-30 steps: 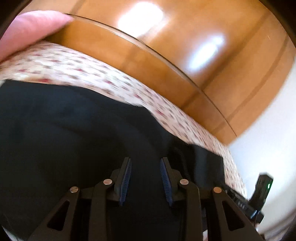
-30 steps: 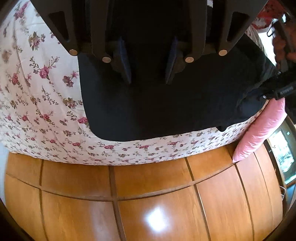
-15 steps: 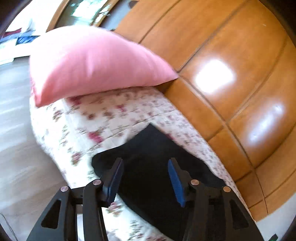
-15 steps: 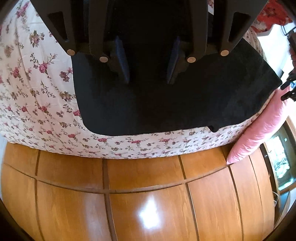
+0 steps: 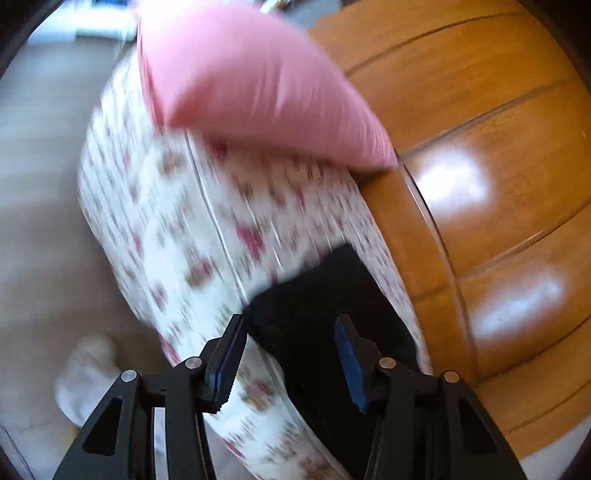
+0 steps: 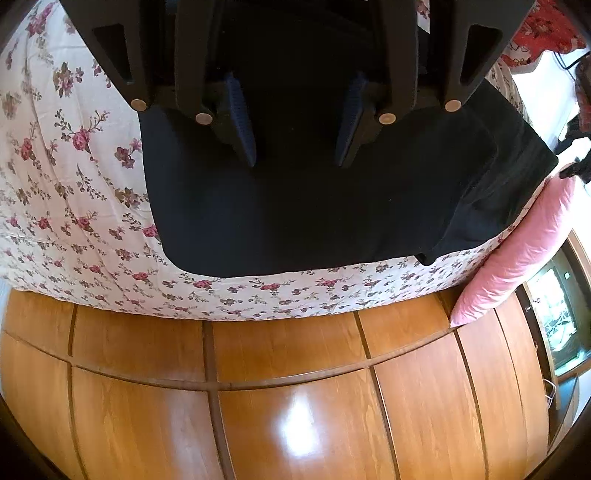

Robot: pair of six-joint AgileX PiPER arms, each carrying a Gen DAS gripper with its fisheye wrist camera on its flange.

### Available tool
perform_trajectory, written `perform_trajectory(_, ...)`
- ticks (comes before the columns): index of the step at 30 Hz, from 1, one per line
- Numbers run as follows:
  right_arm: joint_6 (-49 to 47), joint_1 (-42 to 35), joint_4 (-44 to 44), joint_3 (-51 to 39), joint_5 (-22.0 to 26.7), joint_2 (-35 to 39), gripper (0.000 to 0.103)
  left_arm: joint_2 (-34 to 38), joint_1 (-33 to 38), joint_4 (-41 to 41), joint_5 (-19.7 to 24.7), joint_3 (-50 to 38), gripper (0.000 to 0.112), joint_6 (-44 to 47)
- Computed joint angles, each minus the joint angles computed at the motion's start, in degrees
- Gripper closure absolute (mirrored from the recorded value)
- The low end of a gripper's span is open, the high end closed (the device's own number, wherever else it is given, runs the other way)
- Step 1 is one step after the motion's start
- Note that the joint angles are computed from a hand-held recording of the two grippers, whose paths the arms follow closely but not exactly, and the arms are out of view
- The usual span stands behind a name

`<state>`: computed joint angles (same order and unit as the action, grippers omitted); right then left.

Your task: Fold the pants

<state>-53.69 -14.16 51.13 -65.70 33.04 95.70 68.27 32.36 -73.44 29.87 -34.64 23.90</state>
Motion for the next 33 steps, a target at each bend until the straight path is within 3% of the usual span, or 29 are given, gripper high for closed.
perform_trajectory(9,-0.21,-0.16,0.41,-0.13,0.24,0.10,0.055,9.13,2.25,-18.96,8.76,2.02,0.063,18.55)
perform_trajectory(10,-0.40,-0.17,0.57,-0.10,0.23,0.12,0.055,9.55,2.34,-19.15,8.89,1.90,0.067,18.39)
perform_trajectory(11,-0.33,-0.09,0.52,-0.06,0.11,0.11,0.055,9.35,2.33,-20.04,8.74,2.11,0.084,18.59)
perform_trajectory(12,-0.22,-0.09,0.49,-0.05,0.12,0.10,0.055,9.61,2.44,-19.48,9.42,1.63,0.089,18.71)
perform_trajectory(14,-0.31,-0.12,0.53,-0.07,0.27,0.13,0.055,8.48,0.18,-14.85,6.43,-0.56,0.097,15.03)
perform_trajectory(18,0.40,-0.03,0.29,-0.32,0.57,0.30,0.055,2.45,-5.26,-8.76,0.11,-3.40,0.098,10.72)
perform_trajectory(26,3.12,0.02,-1.00,-1.39,1.55,0.68,0.055,-1.44,-12.86,-5.94,-3.61,-9.63,0.099,10.03)
perform_trajectory(33,10.59,1.79,-9.33,-4.07,2.36,1.27,0.051,-0.27,-26.81,-0.57,-9.52,-20.89,0.099,11.34)
